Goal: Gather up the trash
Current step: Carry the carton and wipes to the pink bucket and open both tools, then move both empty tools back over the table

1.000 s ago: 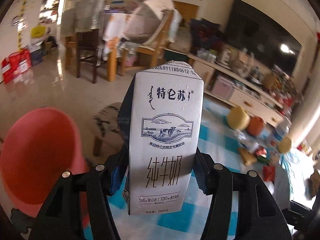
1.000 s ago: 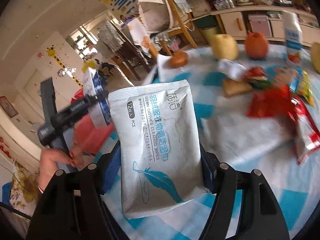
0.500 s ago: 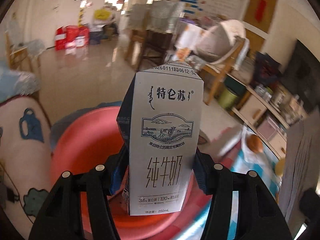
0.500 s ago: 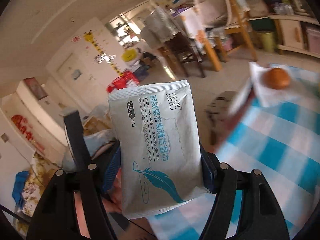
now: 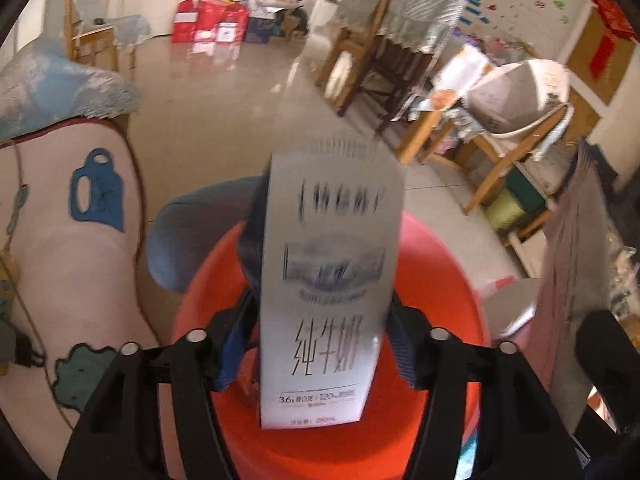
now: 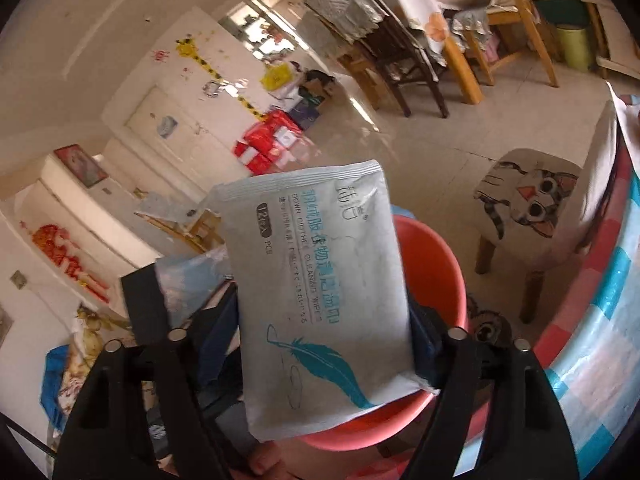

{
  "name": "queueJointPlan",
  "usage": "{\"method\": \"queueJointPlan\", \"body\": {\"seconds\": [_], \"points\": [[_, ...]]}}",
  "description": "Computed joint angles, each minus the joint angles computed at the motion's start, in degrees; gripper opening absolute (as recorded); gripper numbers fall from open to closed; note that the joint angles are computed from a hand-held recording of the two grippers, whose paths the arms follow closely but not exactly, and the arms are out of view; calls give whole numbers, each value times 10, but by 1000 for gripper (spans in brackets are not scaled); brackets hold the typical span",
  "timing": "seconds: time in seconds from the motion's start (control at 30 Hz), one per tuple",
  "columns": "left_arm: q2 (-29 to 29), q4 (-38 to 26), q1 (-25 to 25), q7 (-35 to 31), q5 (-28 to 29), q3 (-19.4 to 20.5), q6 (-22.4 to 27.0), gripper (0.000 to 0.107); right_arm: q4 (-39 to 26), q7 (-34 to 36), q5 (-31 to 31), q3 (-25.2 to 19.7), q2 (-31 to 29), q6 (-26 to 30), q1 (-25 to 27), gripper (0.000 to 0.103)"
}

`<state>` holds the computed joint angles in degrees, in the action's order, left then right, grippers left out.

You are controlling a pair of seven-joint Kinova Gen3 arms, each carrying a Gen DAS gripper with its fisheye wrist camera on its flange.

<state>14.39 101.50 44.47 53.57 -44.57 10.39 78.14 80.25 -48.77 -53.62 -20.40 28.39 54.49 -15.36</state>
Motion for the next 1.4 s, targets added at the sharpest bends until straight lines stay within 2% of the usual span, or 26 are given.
{"method": "queueJointPlan", "body": {"seconds": [0.17, 0.3, 0.5, 0.63, 0.7, 0.83, 1.0, 1.4], "points": [[-5, 3, -4, -4, 8, 2, 1, 74, 40, 28, -28, -2, -17, -18, 25, 84], [17, -27, 11, -21, 5, -1, 52, 84, 58, 61, -55, 3, -30, -16, 48, 84], [27, -46, 20, -23, 9, -3, 80, 85, 54, 67, -78, 7, -23, -8, 42, 84], [25, -43, 23, -19, 13, -7, 81, 85, 76, 96, -91, 12, -42, -15, 48, 84], [29, -48, 27, -14, 7, -7, 86, 89, 84, 101, -95, 19, -52, -20, 52, 84], [50, -84, 33, -63, -11, -7, 112, 94, 121, 122, -99, 37, -92, -58, 58, 92], [88, -150, 62, -118, -43, -21, 167, 95, 165, 137, -74, 64, -143, -101, 57, 92], [165, -287, 121, -246, -106, -61, 203, 95, 240, 208, -74, 132, -214, -117, 112, 94]]}}
